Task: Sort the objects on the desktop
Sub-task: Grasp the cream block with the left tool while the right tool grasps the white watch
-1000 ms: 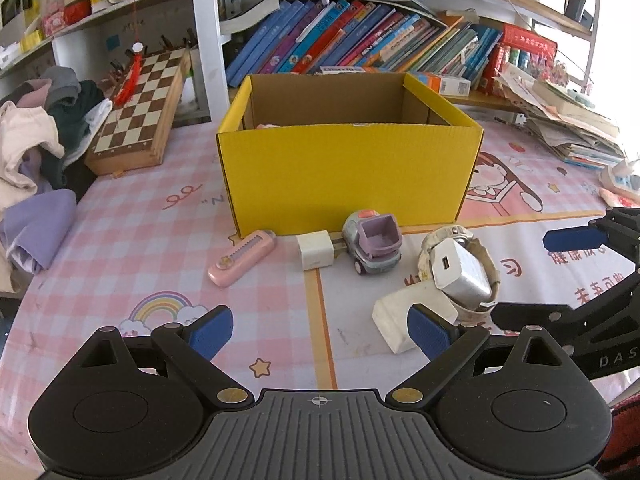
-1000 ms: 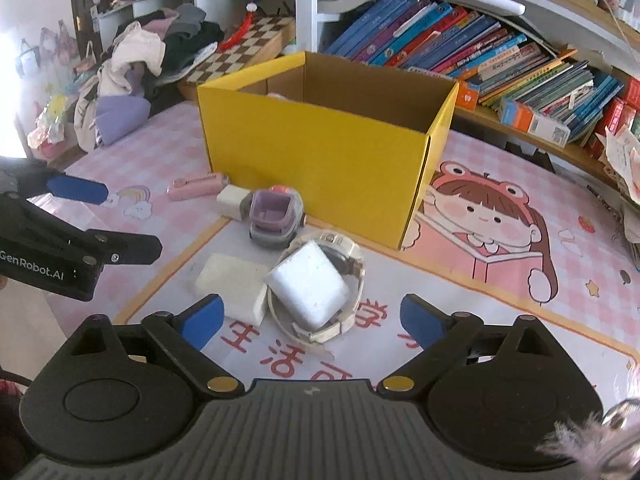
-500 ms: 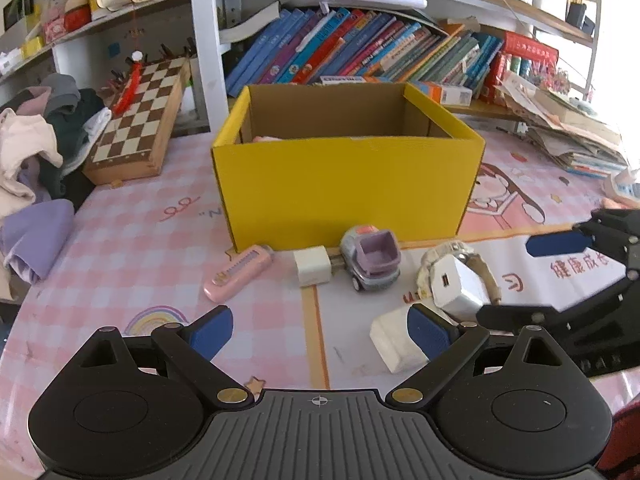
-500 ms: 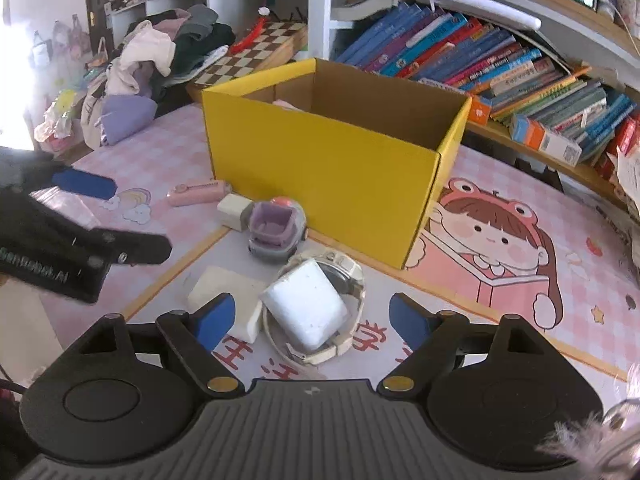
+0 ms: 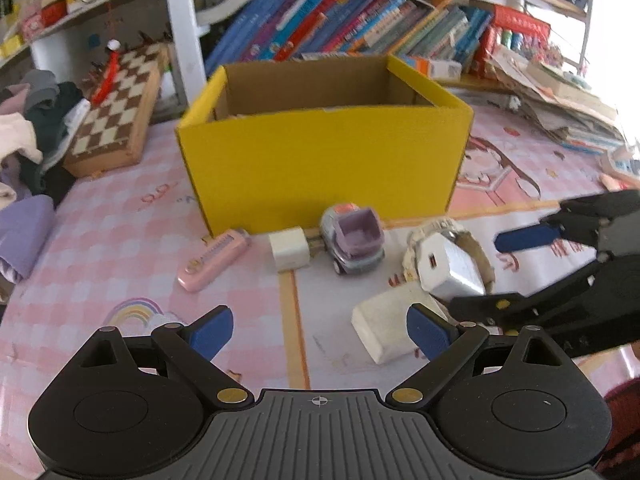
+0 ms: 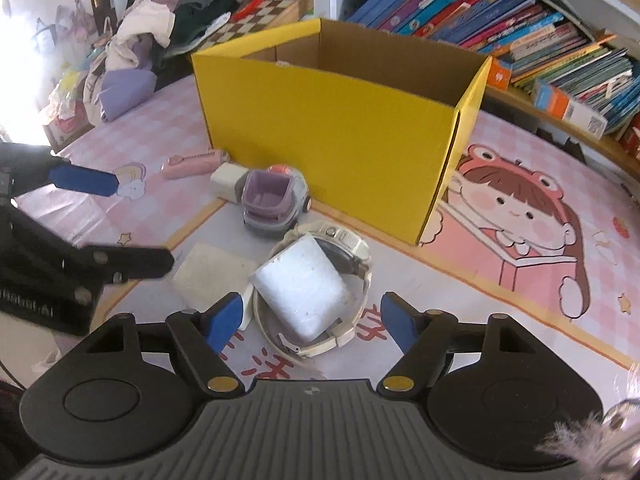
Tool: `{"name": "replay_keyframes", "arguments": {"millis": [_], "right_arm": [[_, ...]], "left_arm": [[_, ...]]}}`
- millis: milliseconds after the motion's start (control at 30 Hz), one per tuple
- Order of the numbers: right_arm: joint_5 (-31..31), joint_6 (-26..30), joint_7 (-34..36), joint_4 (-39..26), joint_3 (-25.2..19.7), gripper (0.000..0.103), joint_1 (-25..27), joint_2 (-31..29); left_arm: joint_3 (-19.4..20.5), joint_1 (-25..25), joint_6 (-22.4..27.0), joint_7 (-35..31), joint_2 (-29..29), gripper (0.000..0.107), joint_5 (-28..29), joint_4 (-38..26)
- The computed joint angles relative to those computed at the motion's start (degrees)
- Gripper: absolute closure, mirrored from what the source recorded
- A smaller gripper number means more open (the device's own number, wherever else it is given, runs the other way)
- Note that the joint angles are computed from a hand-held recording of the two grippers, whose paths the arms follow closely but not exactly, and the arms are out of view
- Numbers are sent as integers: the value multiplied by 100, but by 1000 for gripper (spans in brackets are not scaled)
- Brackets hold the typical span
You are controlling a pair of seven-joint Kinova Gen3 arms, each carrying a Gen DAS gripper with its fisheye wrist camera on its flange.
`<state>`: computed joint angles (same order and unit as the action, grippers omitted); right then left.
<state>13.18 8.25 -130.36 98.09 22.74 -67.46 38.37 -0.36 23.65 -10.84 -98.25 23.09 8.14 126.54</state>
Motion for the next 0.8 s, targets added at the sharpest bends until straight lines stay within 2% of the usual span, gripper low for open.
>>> {"name": "replay_keyframes", "arguments": {"millis": [100, 200, 467, 533, 600, 633, 700, 800], "right_arm": [[22, 78, 104, -96, -208, 25, 195, 19], [68, 286, 19, -222, -73, 26, 116, 108], [332, 225, -70, -175, -184, 25, 264, 79], [353, 154, -27, -128, -232, 25, 322, 52], [335, 85, 44, -81, -297, 25, 405, 16], [318, 58, 88, -63, -327, 25, 442, 3], [272, 26, 177, -49, -371, 25, 495, -11], [201, -1, 275, -59, -357, 25, 490, 0]], "left_arm": [[168, -118, 323, -41, 96, 13, -192, -154], [197, -84, 540, -78, 200, 13, -350, -285], [201, 93, 447, -287, 496, 14, -694, -505], [172, 161, 460, -379, 583, 17, -745, -589], [0, 353, 551, -499, 661, 24, -706, -688], [41, 313, 496, -511, 683, 27, -707, -685], [415, -58, 519, -442, 697, 41, -819, -706], [642, -279, 475, -420, 676, 51, -899, -648]]}}
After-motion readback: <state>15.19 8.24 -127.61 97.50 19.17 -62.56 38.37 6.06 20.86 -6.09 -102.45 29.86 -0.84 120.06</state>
